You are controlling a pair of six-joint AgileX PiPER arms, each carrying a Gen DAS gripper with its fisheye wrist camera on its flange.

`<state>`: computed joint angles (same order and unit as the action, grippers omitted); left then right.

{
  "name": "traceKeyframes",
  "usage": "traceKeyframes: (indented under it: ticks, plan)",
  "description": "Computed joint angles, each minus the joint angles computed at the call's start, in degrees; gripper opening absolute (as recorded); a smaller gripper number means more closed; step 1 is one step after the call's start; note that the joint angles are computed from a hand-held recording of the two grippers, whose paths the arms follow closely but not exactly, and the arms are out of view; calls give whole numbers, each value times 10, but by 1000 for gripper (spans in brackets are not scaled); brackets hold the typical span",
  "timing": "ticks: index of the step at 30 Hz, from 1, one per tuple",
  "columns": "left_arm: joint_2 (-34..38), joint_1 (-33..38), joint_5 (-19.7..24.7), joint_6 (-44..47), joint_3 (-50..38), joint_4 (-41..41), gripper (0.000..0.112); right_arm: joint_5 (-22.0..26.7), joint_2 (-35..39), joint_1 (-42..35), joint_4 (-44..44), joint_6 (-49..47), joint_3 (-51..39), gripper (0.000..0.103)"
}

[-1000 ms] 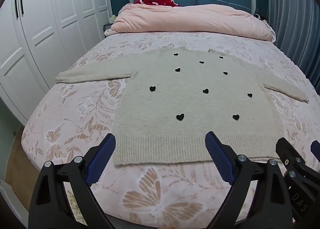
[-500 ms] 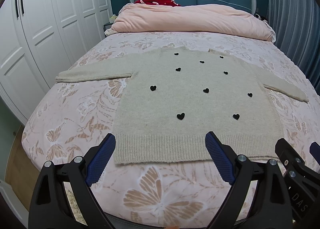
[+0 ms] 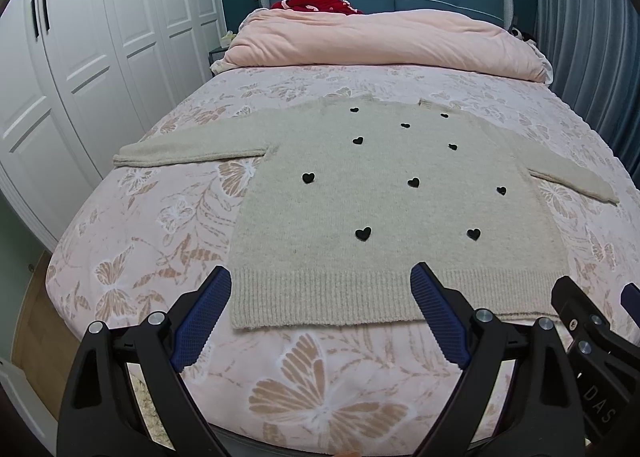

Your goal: Fold small clothes

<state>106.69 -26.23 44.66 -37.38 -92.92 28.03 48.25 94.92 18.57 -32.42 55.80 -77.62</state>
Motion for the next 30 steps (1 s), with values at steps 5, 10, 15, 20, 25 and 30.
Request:
traceKeyframes:
  ticks: [5,10,15,20,25,30]
  plan:
    - [0,-1,0,-1,1,1,89,-1,0,-1,2,-2,0,97]
    - [0,0,-1,1,1,-1,89,0,-1,-2,8,-9,-3,96]
    - [-1,1,-2,1,2,0,89,1,0,-4,13,-16,-7,95]
    - [-1,1,-2,0,3,0,89,1,-1,-5,14,-17,-6,95]
    - [-1,1,-2,1,3,0,89,-2,0,-6,14,-14,-2,95]
    - [2,1,0,1,5,5,89,-12,9,-12,22,-13,3,95]
